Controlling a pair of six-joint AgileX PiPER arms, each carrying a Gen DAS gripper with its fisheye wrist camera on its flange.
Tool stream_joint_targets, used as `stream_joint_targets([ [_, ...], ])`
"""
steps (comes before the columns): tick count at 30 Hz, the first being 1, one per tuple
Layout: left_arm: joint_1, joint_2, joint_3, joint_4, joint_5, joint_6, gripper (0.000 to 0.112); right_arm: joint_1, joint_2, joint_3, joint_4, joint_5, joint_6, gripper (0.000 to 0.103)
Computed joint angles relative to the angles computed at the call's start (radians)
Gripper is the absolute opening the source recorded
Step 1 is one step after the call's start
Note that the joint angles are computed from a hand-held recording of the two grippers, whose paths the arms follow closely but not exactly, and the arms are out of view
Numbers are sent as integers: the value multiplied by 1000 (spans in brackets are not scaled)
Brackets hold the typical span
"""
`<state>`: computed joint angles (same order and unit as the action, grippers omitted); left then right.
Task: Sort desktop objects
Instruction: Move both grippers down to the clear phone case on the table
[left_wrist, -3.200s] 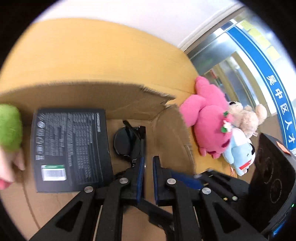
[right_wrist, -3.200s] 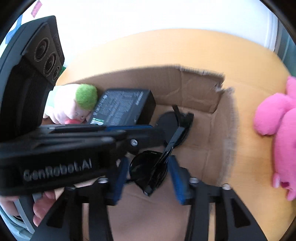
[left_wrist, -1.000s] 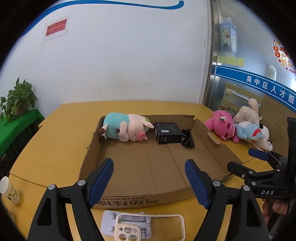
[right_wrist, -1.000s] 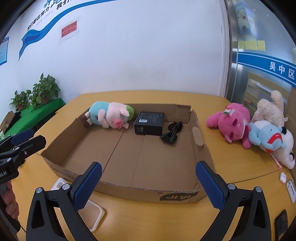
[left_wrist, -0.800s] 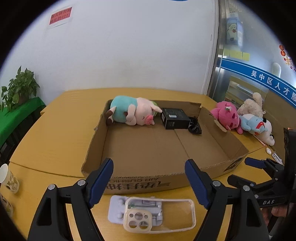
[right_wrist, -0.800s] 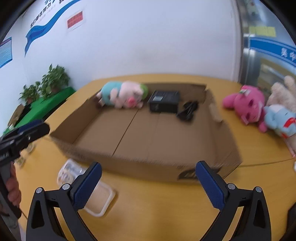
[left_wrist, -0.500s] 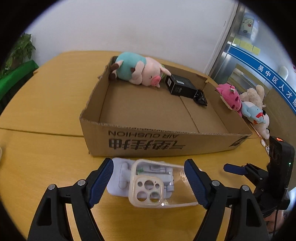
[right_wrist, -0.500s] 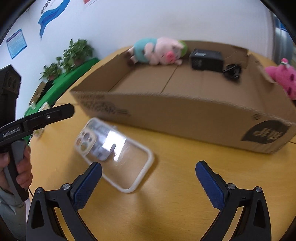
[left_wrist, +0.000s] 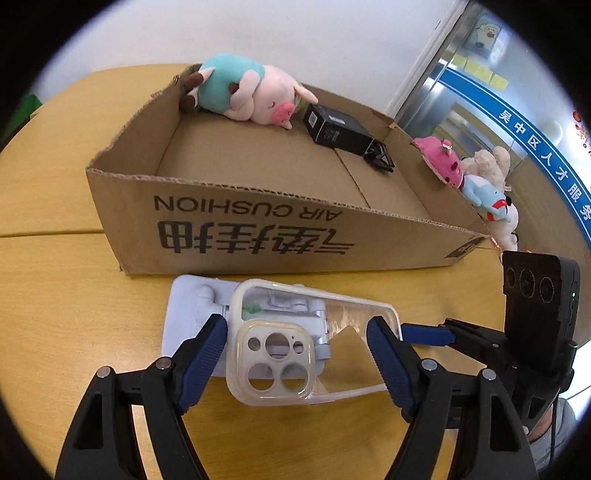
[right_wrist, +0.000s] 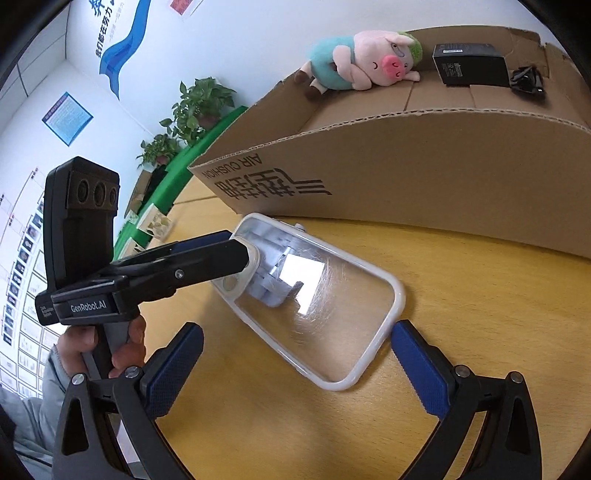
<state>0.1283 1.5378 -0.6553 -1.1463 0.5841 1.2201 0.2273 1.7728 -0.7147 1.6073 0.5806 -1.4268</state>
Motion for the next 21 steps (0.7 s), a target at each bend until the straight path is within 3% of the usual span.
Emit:
stream_joint_targets([
  [5, -11, -63, 22, -2, 28, 0, 77, -35, -56, 42, 37, 19, -31, 103],
  [10, -2, -144, 49, -32, 95, 34, 77, -46, -233, 131, 44, -12, -100, 103],
  [13, 14, -154, 64, -45, 162, 58, 77, -63, -324, 194, 16, 5, -113, 103],
  [15, 4, -159, 78, -18, 164, 46, 77, -81, -359, 227, -14, 15, -103, 103],
  [18, -20, -152, 94, 23, 128, -7, 77, -83, -386, 275, -23, -34, -91, 103],
  [21, -19, -130, 107, 71, 106, -78, 77, -48, -358, 276, -42, -165, -41, 102],
])
